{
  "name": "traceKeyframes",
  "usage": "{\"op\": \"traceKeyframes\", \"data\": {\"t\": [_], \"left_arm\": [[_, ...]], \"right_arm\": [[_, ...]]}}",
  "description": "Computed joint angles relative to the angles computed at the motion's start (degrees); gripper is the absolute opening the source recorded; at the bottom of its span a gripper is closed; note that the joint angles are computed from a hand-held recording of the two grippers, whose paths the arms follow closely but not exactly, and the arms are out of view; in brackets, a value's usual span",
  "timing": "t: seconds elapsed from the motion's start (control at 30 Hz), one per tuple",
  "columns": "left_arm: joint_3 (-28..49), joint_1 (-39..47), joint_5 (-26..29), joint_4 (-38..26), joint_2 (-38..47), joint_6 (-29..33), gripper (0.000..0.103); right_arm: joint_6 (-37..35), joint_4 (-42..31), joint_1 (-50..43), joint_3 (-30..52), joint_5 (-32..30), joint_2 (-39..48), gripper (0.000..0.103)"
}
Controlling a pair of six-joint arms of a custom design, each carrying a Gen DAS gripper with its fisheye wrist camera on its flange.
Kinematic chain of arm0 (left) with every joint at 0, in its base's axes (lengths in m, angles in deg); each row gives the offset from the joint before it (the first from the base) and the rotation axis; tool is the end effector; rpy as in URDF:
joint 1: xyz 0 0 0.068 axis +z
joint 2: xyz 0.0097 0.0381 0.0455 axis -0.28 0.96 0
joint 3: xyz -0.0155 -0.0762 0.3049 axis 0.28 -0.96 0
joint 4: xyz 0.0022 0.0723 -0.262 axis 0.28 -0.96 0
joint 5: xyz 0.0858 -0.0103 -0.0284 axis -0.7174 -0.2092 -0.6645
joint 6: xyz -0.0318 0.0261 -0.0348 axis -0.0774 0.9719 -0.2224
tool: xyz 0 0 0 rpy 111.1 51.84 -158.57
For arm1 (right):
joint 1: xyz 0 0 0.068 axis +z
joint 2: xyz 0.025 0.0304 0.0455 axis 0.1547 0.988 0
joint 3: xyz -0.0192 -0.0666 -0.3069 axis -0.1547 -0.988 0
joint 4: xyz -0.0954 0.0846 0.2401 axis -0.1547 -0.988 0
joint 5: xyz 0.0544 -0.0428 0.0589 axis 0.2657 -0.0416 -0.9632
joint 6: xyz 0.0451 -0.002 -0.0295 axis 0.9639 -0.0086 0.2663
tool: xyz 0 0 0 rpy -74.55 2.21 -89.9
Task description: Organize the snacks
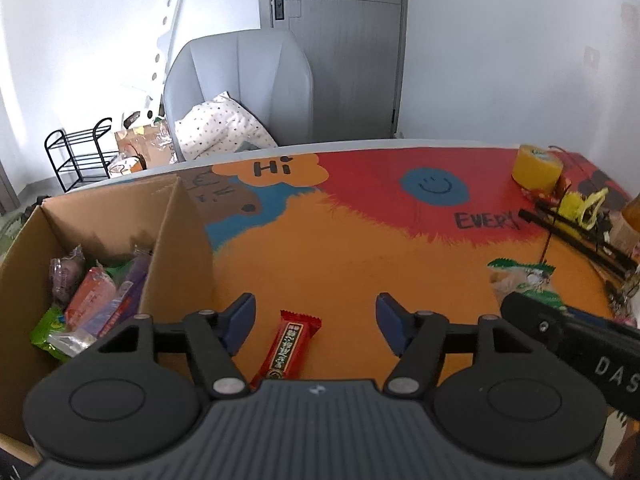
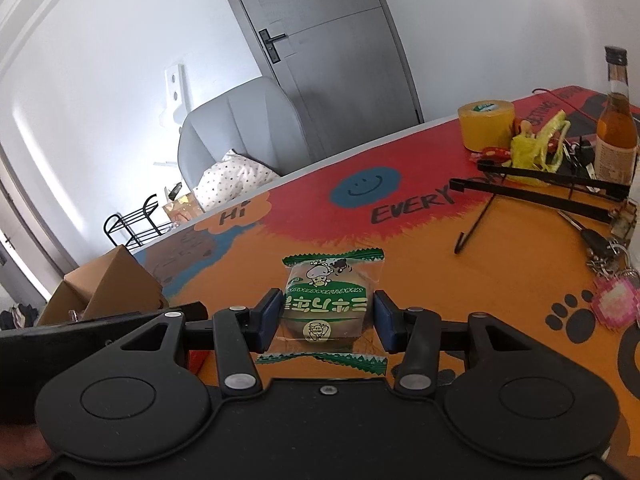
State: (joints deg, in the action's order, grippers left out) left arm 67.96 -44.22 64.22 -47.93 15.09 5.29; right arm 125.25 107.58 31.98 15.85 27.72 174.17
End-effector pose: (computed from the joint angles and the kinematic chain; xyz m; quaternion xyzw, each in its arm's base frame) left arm 0.3258 -0.1671 0.2020 0.1498 0.9041 -0.0486 0.3972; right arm 0.2566 0.0964 0.1743 0.2048 0.8539 0.1076 0.4663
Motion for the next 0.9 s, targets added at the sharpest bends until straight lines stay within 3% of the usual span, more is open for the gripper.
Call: {"op": "traceKeyframes", "data": {"t": [0.2,0.6,0.7,0.77,0.9], "left_arm": [[2.13,0.45,-0.04,-0.59,3.27,-0.68,0.065],[4.97,0.97,-2.53,-2.30,9.26,-0.45,0.049],[4.65,1.77,-0.94,-2.04,9.40,-1.47,0.040],[4.86,2.19,0.39,-3.08,8.98,-1.83,0.020],[3.77,2.57,2.44,-2.84,6.91,-1.92,0.018]], "right_arm": [[0.45,2.12,-0.86,-1.86,-1.01,-0.31,0.047],[0.59,5.10,-2.60,-3.05,-3.20,1.04,0.047],[0.70,5.15,-2.44,-2.99,-3.23,1.19,0.047],[0.68,4.77,-2.22,-2.67,-3.22,1.20,0.047],[0.33,3.70,-1.10,-1.51,-2.48,1.04,0.047]]}}
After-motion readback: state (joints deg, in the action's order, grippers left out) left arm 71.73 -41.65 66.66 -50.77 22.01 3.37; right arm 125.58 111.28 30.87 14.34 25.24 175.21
